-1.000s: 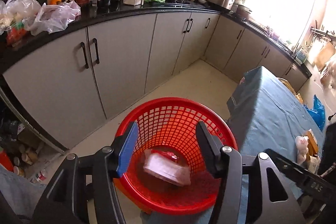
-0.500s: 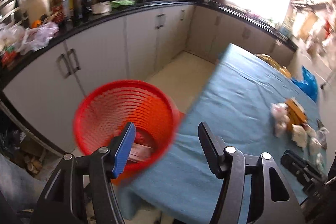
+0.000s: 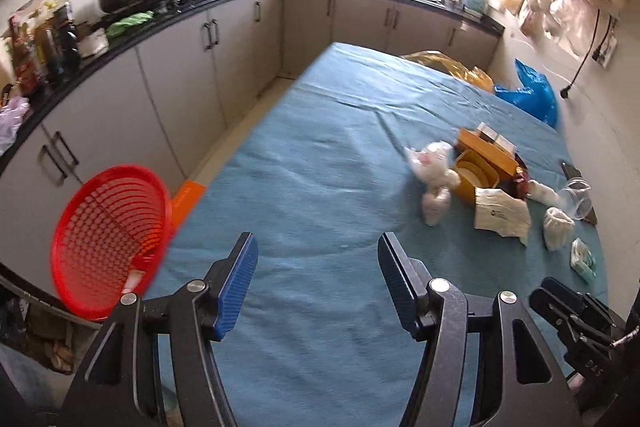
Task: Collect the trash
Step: 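Grasp the white plastic bags with the left gripper while the right grasps the cloth bag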
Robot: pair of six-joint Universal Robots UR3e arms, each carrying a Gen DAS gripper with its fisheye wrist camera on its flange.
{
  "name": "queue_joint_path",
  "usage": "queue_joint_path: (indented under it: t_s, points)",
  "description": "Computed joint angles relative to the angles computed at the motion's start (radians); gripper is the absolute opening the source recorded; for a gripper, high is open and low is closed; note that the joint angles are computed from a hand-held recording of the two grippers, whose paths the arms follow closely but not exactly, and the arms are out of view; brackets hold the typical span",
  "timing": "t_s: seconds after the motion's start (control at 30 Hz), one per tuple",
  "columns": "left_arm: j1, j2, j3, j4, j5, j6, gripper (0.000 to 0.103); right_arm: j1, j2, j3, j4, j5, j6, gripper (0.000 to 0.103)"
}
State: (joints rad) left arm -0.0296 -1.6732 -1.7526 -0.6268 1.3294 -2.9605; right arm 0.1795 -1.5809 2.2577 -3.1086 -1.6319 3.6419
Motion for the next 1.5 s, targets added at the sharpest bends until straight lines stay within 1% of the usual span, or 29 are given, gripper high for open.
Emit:
queue_joint_path:
  t_s: [0.1,0.2,0.27,0.33,0.4,0.47,0.53,0.6,0.67,0.77,0.87,1.0,1.13,1.2,1.27,1.3,1.33,1.37,1.4,1.43,1.47,1.5]
  points:
    - [-0.022,-0.063,0.065,-0.026,-0.013,-0.033,0.061,-0.025,-0.086,0.059,0.022,-0.029,-0.006,0.052]
    - [-0.002,-0.107,0.102,-0.041,-0.086,-0.065,0.063,-0.069,-0.232,0.147,0.075,-0.064,-0.024,0.054]
    - [0.023,-0.132,0.112,-0.029,-0.147,-0.071,0.072,-0.099,-0.328,0.201,0.099,-0.083,-0.038,0.061]
    - [0.019,-0.172,0.132,0.009,-0.155,-0.075,0.073,-0.114,-0.405,0.243,0.134,-0.14,-0.044,0.065]
    - [0.005,-0.214,0.162,0.033,-0.141,-0.067,0.073,-0.156,-0.488,0.296,0.156,-0.161,-0.06,0.073]
    - [-0.02,-0.27,0.219,0.029,-0.123,-0.061,0.073,-0.229,-0.566,0.332,0.207,-0.131,-0.078,0.074]
    - [-0.046,-0.316,0.267,0.02,-0.122,-0.052,0.073,-0.346,-0.658,0.363,0.287,-0.06,-0.113,0.074]
    - [-0.083,-0.367,0.322,0.017,-0.116,-0.041,0.074,-0.433,-0.697,0.383,0.324,-0.008,-0.141,0.074]
    - [-0.114,-0.417,0.381,0.005,-0.111,-0.036,0.074,-0.502,-0.68,0.388,0.318,0.057,-0.162,0.074]
    - [-0.158,-0.518,0.522,-0.053,-0.118,-0.051,0.074,-0.539,-0.584,0.375,0.253,0.115,-0.158,0.074]
    - [-0.183,-0.609,0.652,-0.106,-0.135,-0.073,0.077,-0.522,-0.434,0.334,0.167,0.099,-0.146,0.074]
    - [-0.218,-0.732,0.826,-0.182,-0.117,-0.096,0.077,-0.479,-0.277,0.254,0.096,0.079,-0.162,0.074]
    - [-0.231,-0.801,0.921,-0.219,-0.12,-0.1,0.077,-0.442,-0.123,0.18,0.023,0.08,-0.159,0.074]
    - [-0.229,-0.807,0.919,-0.207,-0.135,-0.107,0.077,-0.424,-0.064,0.149,0.003,0.066,-0.146,0.074]
    - [-0.225,-0.807,0.924,-0.221,-0.142,-0.105,0.076,-0.402,-0.02,0.125,-0.016,0.038,-0.132,0.074]
    - [-0.224,-0.806,0.926,-0.233,-0.142,-0.103,0.073,-0.393,-0.006,0.117,-0.021,0.023,-0.127,0.074]
    - [-0.223,-0.809,0.936,-0.256,-0.146,-0.095,0.055,-0.394,0.001,0.116,-0.026,0.02,-0.126,0.073]
    - [-0.224,-0.807,0.937,-0.276,-0.148,-0.081,0.04,-0.391,0.01,0.115,-0.033,0.012,-0.118,0.068]
    - [-0.226,-0.801,0.927,-0.268,-0.132,-0.075,0.038,-0.386,0.017,0.111,-0.032,-0.002,-0.109,0.058]
    - [-0.229,-0.784,0.899,-0.252,-0.128,-0.067,0.035,-0.38,0.026,0.104,-0.025,-0.016,-0.103,0.05]
    - [-0.229,-0.767,0.872,-0.241,-0.128,-0.063,0.035,-0.383,0.02,0.107,-0.018,-0.017,-0.102,0.041]
    - [-0.231,-0.744,0.836,-0.223,-0.122,-0.062,0.035,-0.388,0.013,0.114,-0.019,-0.015,-0.097,0.036]
